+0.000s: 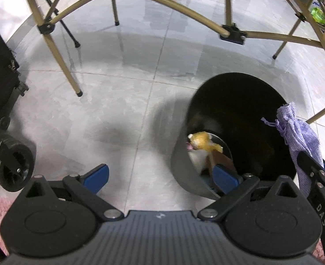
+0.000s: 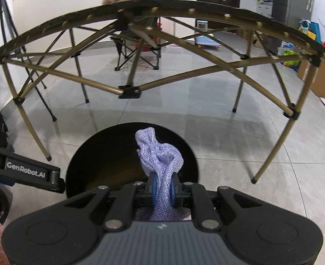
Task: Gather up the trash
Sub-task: 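Move the right tool over the bin and open it, dropping the purple bag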
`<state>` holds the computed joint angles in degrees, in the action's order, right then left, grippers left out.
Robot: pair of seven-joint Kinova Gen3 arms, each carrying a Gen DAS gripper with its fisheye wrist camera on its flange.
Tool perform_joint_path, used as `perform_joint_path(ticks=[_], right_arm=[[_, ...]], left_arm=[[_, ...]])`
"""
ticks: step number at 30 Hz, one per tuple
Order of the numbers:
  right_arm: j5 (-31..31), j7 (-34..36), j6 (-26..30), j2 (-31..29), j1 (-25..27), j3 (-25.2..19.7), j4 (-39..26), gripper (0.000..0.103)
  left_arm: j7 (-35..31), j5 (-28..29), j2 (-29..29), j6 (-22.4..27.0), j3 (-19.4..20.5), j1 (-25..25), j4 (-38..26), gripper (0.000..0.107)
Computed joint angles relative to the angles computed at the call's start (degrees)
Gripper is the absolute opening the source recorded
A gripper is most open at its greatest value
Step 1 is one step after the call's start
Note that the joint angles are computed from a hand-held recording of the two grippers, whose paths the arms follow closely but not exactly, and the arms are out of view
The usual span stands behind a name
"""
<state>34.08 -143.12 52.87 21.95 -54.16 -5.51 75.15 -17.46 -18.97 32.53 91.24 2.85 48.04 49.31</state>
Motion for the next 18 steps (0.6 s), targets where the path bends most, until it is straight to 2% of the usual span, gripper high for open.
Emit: perform_joint_path(ticks=[11, 18], right_arm=[[-4.7, 5.5, 3.9, 6.7, -1.4, 0.6, -9.7, 0.012], [-7.0, 7.0, 5.7, 10.5, -2.7, 2.3, -15.6, 0.012]], left_arm=[[2.3, -0.7, -6.1, -5.9, 1.4, -2.3, 12.3, 0.102], [6.4, -2.7, -8.0, -7.1, 1.9, -3.0, 18.6, 0.102]])
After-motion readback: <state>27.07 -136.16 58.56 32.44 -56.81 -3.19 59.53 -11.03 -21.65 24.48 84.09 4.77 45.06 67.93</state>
